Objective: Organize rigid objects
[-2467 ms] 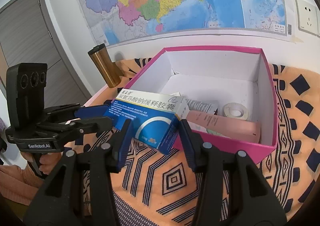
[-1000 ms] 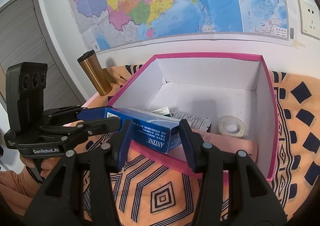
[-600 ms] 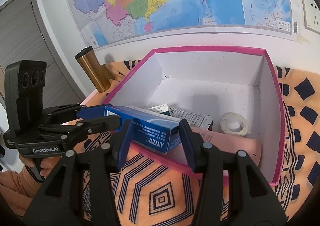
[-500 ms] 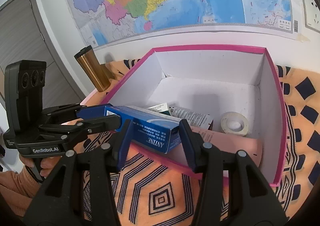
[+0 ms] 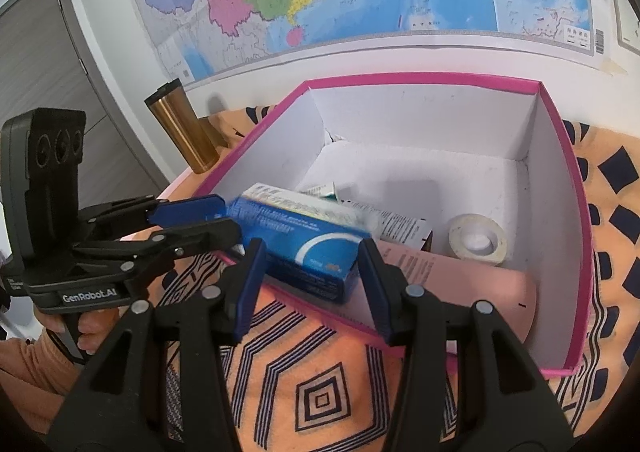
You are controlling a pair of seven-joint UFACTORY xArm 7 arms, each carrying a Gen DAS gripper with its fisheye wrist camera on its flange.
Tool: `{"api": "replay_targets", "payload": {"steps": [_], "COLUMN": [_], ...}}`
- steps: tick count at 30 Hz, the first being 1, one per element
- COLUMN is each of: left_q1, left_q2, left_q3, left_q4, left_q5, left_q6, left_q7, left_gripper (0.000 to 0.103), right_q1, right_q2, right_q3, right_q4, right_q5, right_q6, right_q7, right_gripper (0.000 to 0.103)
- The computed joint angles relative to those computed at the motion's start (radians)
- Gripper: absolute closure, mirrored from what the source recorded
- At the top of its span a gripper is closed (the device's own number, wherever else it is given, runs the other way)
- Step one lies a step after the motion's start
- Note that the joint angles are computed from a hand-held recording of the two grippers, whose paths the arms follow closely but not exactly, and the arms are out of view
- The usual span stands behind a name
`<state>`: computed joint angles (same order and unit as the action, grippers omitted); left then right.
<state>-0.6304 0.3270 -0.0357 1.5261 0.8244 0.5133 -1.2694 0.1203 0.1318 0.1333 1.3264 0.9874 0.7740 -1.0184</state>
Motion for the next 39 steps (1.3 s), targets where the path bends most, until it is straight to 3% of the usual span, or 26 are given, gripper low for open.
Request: {"api": "replay_targets", "payload": {"steps": [7,9,11,14,15,20,28,39], "left_q1": [-0.048,-0.055,-0.056,-0.052,-0.053,-0.067,-0.086,-0.135], "left_q2": [-0.037,-0.057,-0.076,-0.098,-0.103,-0.103,-0.097,-0.052], "left_q3": [0.01,0.003,-0.013,-0.047,-0.057,-0.104,-0.128,-0.133], "left_q4": [-0.042,-0.063,-0.084,-0.109,-0.116,-0.129,-0.146,-0.113], "left_q5": [0.175,0.243,0.3,0.357,0.375,0.396,0.354,0.31], "left_q6": [0.039,0.049,0.064,0.086,0.099,0.199,0.29,0.41], "left_q7": [-0.141,-0.201,-0.254,-0.305,-0.326,-0.395,-0.45,-0.45], "left_gripper": [0.032,0.021,0.018,0.009,0.0,0.0,0.0,0.0], "right_q1": [0.008,0.013,0.021,0.036,0.043,0.089,0.144,0.174], "right_q2": [-0.059,-0.088,-0.129,-0.184,-0.207,-0.299,-0.369,-0.401], "right_q3": [-0.004,-0.011,-0.021,-0.043,-0.05,-0.076,-0.102,-0.121], "right_q4": [-0.074,-0.107,-0.154,-0.215,-0.241,-0.359,-0.493,-0.557], "right_q5": [0.051,0.088,0.136,0.198,0.221,0.323,0.356,0.371], "right_q6": [-0.059,-0.084,-0.122,-0.151,-0.167,-0.28,-0.386,-0.42], "right_q7": [-0.06,-0.098,-0.146,-0.214,-0.24,-0.345,-0.364,-0.366], "right_gripper": [0.045,0.034,0.027,0.024,0.02,0.002,0.002,0.002]}}
